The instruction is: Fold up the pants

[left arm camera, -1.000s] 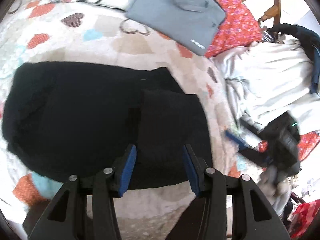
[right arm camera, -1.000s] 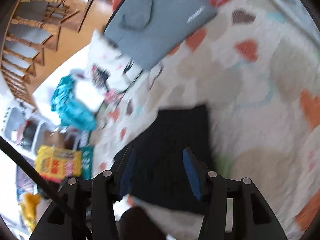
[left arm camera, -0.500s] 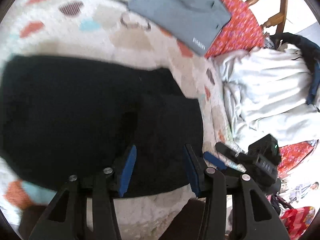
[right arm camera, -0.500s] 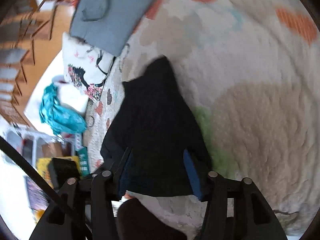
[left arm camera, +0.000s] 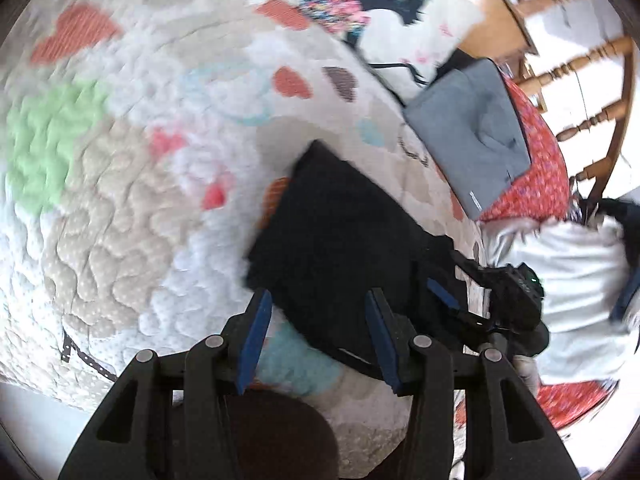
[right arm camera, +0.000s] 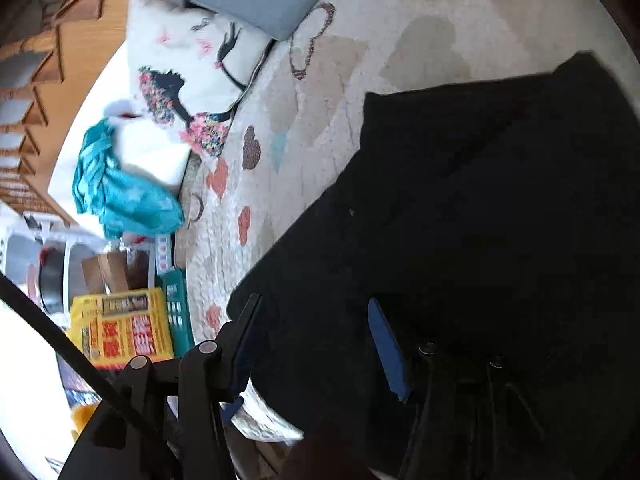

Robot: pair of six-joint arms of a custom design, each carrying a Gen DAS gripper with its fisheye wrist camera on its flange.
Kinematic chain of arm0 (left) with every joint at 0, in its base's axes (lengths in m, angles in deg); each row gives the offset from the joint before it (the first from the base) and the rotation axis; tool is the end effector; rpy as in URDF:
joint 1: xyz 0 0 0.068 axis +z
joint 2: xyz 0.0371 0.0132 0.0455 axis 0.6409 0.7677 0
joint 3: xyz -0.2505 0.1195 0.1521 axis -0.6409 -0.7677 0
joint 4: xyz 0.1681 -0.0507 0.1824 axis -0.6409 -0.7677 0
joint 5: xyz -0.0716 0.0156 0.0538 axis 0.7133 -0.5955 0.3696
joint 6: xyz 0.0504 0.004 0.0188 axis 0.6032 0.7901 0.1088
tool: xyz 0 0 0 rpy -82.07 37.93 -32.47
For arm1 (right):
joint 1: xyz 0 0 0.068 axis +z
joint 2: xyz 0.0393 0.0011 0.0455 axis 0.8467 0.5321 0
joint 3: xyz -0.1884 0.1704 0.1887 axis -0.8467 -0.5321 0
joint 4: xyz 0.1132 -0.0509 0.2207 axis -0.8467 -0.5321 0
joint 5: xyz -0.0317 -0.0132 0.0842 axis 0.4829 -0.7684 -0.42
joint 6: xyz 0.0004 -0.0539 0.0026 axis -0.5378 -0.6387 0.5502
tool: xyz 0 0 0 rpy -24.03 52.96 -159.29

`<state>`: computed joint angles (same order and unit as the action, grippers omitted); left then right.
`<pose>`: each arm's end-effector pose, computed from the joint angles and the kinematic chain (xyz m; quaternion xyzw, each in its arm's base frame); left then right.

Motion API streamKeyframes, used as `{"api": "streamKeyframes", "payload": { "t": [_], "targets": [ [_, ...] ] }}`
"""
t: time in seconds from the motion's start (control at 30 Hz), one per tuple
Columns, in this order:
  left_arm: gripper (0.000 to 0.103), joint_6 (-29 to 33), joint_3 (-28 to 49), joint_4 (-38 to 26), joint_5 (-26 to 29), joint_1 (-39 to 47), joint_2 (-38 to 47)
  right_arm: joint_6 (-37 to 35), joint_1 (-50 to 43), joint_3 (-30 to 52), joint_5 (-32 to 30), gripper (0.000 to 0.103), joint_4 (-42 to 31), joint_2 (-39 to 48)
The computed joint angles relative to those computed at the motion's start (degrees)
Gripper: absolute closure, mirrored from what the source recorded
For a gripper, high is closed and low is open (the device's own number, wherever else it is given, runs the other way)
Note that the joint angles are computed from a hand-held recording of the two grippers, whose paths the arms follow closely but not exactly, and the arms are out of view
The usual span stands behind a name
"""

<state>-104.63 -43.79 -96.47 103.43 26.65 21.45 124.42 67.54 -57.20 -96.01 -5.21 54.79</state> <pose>0.1215 -0.0411 0.2007 -0.1928 0.9069 -0.3067 0.2152 0.2528 0.0679 0.1648 0.1714 0.8703 0.4512 0.0982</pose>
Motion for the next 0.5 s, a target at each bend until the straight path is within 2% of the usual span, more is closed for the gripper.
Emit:
{"api": "streamKeyframes", "payload": {
  "t": [0.13, 0.17, 0.27, 0.33, 0.5],
  "targets": [
    [0.055, 0.31, -5.80, 11.98, 7.53, 5.86, 5.90, -8.06, 4.83, 9.16, 8.55, 0.043, -19.58, -6.13],
    [0.054, -1.60, -6.89, 16.38, 7.12, 4.51, 8.31, -9.05, 6.58, 11.08, 9.42, 0.043, -22.04, -7.13],
    [0.040, -4.89, -9.59, 25.07, 6.53, 2.82, 11.38, -9.87, 12.30, 17.04, 9.37, 0.039, -26.18, -5.57],
    [0.028, -7.17, -10.98, 29.08, 6.20, 1.61, 11.28, -11.39, 17.76, 23.41, 11.12, 0.031, -29.63, -1.08],
    [0.027, -9.31, -12.39, 31.62, 5.16, 0.01, 11.15, -15.34, 28.83, 48.73, 17.70, 0.029, -47.56, 20.24]
  ]
}}
